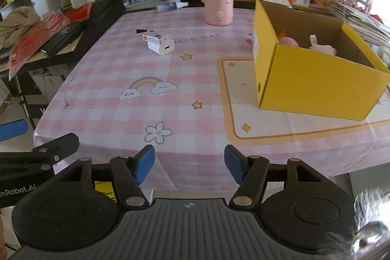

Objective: Organize objects
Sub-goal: 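Withdraw both open tools from the box toward the small white box, then grasp the small white box with the right tool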

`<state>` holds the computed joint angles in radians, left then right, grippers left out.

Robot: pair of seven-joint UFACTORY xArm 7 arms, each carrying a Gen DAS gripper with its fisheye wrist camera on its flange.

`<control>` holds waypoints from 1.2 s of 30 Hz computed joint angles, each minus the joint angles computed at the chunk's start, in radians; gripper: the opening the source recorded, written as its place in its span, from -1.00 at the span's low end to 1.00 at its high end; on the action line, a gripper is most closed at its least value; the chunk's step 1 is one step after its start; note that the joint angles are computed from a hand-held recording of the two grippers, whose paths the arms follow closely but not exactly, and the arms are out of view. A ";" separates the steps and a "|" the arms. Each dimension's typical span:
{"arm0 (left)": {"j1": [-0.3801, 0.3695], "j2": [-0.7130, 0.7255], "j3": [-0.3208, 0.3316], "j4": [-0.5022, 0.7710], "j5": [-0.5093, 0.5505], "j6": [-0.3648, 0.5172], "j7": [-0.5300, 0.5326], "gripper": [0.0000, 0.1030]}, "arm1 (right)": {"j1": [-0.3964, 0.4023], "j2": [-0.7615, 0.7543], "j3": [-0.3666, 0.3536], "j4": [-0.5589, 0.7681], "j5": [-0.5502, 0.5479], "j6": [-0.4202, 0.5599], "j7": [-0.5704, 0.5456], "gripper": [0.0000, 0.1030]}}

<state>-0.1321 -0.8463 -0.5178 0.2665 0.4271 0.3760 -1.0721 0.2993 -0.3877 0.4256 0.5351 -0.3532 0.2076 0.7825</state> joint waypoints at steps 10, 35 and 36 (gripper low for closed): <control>0.210 0.163 -0.051 0.092 0.089 -0.097 -0.035 0.92 | -0.024 0.229 -0.051 0.178 -0.089 -0.044 -0.048 0.18; 0.408 0.592 -0.080 0.439 0.517 0.001 -0.326 0.92 | 0.081 0.695 -0.216 0.700 0.282 -0.012 -0.605 -0.02; 0.400 0.608 -0.071 0.449 0.525 0.009 -0.332 0.92 | 0.080 0.714 -0.212 0.726 0.294 -0.007 -0.629 -0.05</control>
